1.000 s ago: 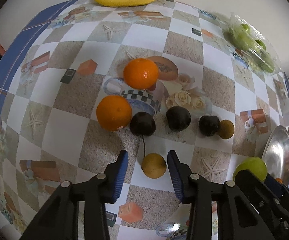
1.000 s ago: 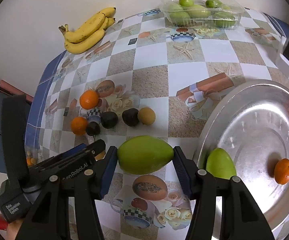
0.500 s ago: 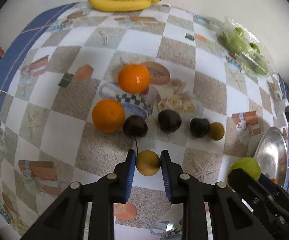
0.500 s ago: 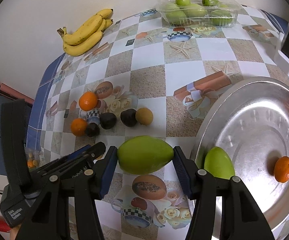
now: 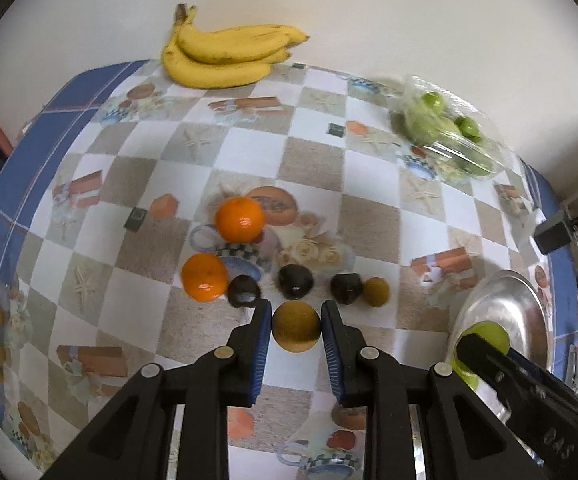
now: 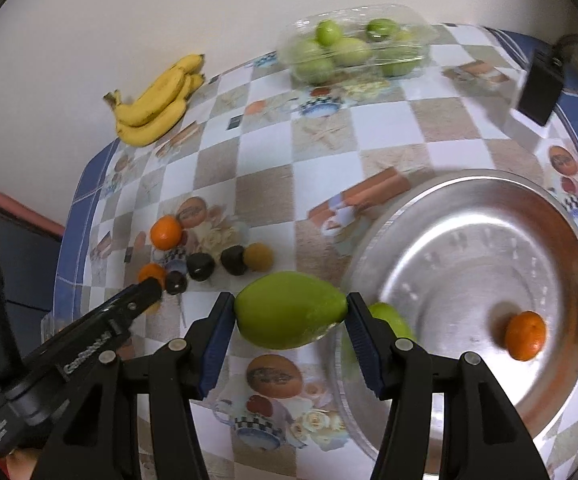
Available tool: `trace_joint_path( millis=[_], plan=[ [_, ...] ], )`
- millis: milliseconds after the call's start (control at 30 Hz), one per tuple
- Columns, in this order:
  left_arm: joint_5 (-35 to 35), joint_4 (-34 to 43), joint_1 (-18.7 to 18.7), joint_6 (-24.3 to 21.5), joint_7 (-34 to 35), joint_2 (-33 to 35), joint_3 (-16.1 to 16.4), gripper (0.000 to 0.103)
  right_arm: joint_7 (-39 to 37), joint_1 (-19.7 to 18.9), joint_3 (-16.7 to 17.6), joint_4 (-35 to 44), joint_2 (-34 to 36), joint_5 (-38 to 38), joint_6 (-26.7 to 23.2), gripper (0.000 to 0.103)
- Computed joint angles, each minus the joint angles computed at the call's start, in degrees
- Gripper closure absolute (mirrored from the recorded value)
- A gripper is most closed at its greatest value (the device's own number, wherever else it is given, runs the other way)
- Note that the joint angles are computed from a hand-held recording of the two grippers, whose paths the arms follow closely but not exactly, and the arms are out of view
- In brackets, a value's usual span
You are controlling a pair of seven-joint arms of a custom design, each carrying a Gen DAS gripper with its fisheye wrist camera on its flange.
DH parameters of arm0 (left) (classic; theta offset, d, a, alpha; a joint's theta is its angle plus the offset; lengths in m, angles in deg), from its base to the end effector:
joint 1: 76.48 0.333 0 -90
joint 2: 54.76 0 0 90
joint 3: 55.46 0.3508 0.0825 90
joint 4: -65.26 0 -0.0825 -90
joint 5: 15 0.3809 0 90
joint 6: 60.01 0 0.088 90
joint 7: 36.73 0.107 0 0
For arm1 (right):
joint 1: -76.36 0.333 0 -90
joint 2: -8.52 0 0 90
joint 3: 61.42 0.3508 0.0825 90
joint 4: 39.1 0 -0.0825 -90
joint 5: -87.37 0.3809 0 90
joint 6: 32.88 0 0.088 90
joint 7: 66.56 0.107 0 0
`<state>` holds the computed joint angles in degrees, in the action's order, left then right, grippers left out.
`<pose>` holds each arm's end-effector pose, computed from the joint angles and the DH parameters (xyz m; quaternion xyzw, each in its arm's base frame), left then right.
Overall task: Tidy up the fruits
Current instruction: 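Carry the mango and yellow fruit over the steel basin with both tools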
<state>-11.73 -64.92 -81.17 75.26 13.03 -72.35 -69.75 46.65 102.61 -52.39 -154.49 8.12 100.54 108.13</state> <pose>0.4511 -0.1660 0.5526 -0.7985 0.5676 -0.1680 0.1098 0.4785 0.3385 0.5406 -0.7083 0.6635 0.0257 0.2396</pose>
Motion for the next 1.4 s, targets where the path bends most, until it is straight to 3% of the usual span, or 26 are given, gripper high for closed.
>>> trace_joint_path(
  millis=[567, 700, 1000, 1400],
  plan=[
    [-0.5, 7.2, -7.6, 0.2, 5.1, 6.0, -3.0, 0.076, 12.1, -5.4, -3.8, -8.8, -7.6, -8.7, -1.0, 0.045],
    [3.0, 9.5, -9.2, -1.8, 4.5, 8.2, -4.4, 0.076, 12.1, -6.1, -4.6, -10.5, -9.1, -7.9, 0.1, 0.045],
    [3.5, 12.1, -13.8, -4.5, 7.1, 12.1, -4.6, 0.076, 10.7, -6.5, -5.2, -10.9, -8.0, -5.7, 0.7, 0.045],
    [4.0, 13.7, -17.2, -7.3, 8.0, 15.6, -4.3, 0.076, 10.7, -7.3, -4.9, -10.9, -5.8, -5.8, 0.9, 0.045]
  ],
)
